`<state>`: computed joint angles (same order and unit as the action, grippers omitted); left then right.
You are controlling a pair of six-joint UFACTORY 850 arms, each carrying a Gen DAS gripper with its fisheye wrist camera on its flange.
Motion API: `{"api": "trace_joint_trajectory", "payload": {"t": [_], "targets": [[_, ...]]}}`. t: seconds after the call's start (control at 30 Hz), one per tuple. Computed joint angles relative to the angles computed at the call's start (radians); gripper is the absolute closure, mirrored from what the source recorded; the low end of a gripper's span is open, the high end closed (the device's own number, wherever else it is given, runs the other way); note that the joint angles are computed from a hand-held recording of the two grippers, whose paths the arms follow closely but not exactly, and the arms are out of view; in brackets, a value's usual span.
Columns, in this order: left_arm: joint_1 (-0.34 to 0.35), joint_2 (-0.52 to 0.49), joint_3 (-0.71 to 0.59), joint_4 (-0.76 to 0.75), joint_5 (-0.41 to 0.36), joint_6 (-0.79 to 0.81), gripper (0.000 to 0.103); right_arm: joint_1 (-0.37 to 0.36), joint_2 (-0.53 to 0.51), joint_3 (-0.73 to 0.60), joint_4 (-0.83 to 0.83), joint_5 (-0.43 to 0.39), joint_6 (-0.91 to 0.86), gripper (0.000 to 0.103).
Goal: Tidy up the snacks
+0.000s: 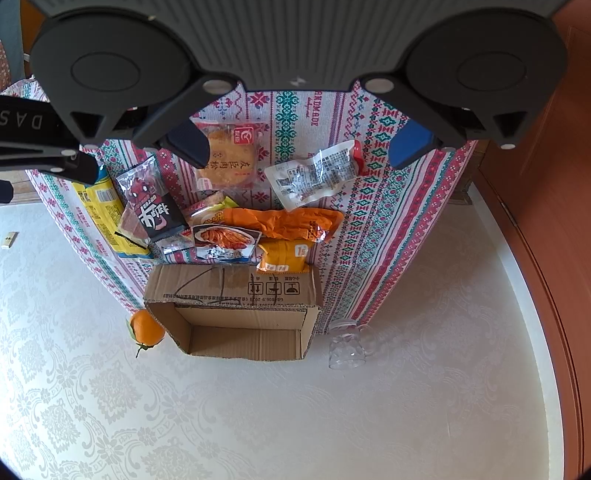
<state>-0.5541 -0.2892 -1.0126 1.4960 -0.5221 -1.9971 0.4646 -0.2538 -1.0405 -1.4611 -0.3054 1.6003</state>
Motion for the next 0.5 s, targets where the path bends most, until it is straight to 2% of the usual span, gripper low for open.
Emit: {"api": "trace_joint_trajectory", "payload": {"t": [0.5], "targets": [[0.0,0.002,0.0,-0.005,-0.006,0.004,0.001,0.002,-0.003,-0.005,0.002,-0.002,-0.004,0.0]]}}
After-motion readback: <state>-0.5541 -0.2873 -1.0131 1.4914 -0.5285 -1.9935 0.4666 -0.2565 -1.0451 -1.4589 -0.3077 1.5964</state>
